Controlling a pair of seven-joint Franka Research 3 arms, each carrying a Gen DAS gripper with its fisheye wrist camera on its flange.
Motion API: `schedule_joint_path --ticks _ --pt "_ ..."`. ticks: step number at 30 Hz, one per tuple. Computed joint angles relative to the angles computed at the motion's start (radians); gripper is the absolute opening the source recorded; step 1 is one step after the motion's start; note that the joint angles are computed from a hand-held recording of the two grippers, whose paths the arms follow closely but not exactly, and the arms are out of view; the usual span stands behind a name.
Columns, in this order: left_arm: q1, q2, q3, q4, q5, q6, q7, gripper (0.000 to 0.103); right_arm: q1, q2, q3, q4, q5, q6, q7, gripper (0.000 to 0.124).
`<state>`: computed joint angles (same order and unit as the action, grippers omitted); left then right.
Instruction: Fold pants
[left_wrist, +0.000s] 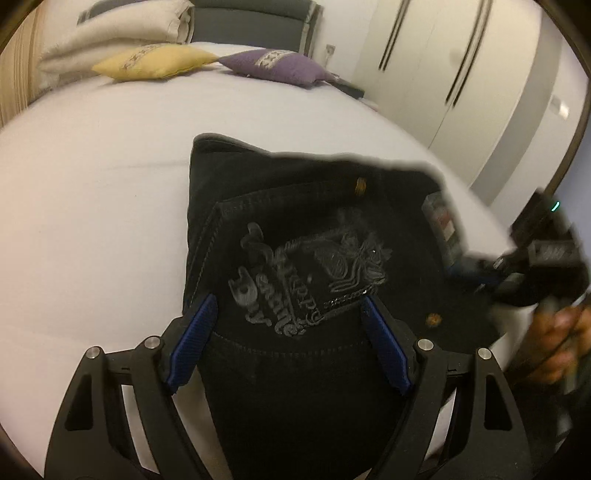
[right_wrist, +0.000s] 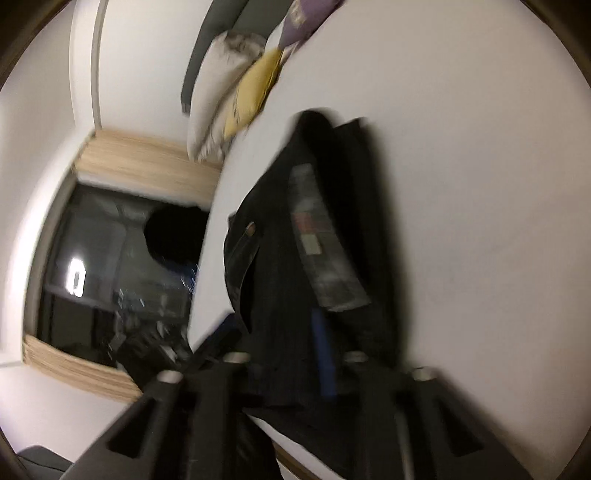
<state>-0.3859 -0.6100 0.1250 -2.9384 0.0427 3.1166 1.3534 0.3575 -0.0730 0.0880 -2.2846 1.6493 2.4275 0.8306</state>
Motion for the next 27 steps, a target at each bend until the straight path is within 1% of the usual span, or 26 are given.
schedule_joint_path --ticks 1,2,3,4,5,6,7,8,9,11,13,14,16,18,20,22,24,25,27 --pt "0.027 -0.009 -0.038 0.000 -0.008 -0.012 -0.003 0.080 -0.003 -0.012 -0.004 -0.015 0.014 0.000 0.005 0.010" --pt "0.030 -0.025 -0.041 0.019 -0.009 -0.076 -0.015 0.080 -0.004 -0.035 -0.004 -0.030 0.003 0.017 0.020 0.011" --pt "0.023 -0.036 -0.030 0.036 -0.008 -0.122 -0.024 0.080 -0.004 -0.056 -0.005 -0.043 -0.012 0.032 0.033 0.019" --pt "0.037 -0.045 -0.041 0.053 -0.015 -0.162 -0.029 0.080 -0.004 -0.088 -0.008 -0.062 -0.018 0.042 0.038 0.036" --pt "0.083 -0.059 -0.082 0.069 -0.008 -0.200 -0.053 0.080 -0.005 -0.123 -0.013 -0.082 -0.008 0.061 0.032 0.046" --pt "0.129 -0.075 -0.122 0.077 0.003 -0.227 -0.081 0.080 -0.005 -0.150 -0.013 -0.095 -0.013 0.101 0.043 0.062" --pt "0.165 -0.081 -0.152 0.090 0.013 -0.253 -0.109 0.081 -0.003 -0.165 -0.012 -0.103 -0.018 0.136 0.055 0.065" --pt "0.182 -0.085 -0.162 0.106 0.016 -0.281 -0.126 0.084 -0.003 -0.178 -0.018 -0.109 -0.013 0.156 0.060 0.065" --pt "0.186 -0.086 -0.159 0.115 0.018 -0.298 -0.128 0.089 -0.003 -0.184 -0.028 -0.111 -0.001 0.153 0.059 0.066" --pt "0.195 -0.080 -0.162 0.134 0.031 -0.313 -0.123 0.089 -0.003 -0.180 -0.036 -0.103 -0.020 0.147 0.091 0.068" --pt "0.201 -0.063 -0.164 0.150 0.042 -0.325 -0.116 0.089 -0.004 -0.149 -0.042 -0.071 -0.084 0.117 0.124 0.069" --pt "0.193 -0.061 -0.155 0.153 0.035 -0.340 -0.110 0.089 -0.010 -0.133 -0.049 -0.058 -0.117 0.100 0.133 0.069" --pt "0.196 -0.040 -0.147 0.170 0.026 -0.355 -0.106 0.089 -0.010 -0.103 -0.043 -0.027 -0.186 0.083 0.179 0.069" --pt "0.202 -0.025 -0.152 0.178 0.022 -0.355 -0.109 0.089 0.001 -0.072 -0.026 0.003 -0.203 0.097 0.207 0.069" --pt "0.213 -0.012 -0.156 0.186 0.026 -0.360 -0.107 0.089 0.004 -0.064 -0.022 0.007 -0.214 0.102 0.220 0.069" --pt "0.217 -0.002 -0.154 0.192 0.025 -0.359 -0.102 0.089 0.002 -0.048 -0.021 0.022 -0.239 0.101 0.239 0.073" --pt "0.232 0.012 -0.161 0.204 0.031 -0.369 -0.106 0.089 0.001 -0.026 -0.018 0.044 -0.283 0.093 0.260 0.073" --pt "0.231 0.018 -0.156 0.209 0.027 -0.372 -0.102 0.089 -0.001 -0.015 -0.017 0.058 -0.299 0.085 0.265 0.073" --pt "0.237 0.029 -0.156 0.216 0.027 -0.371 -0.098 0.089 -0.003 -0.003 -0.016 0.072 -0.310 0.069 0.258 0.074"
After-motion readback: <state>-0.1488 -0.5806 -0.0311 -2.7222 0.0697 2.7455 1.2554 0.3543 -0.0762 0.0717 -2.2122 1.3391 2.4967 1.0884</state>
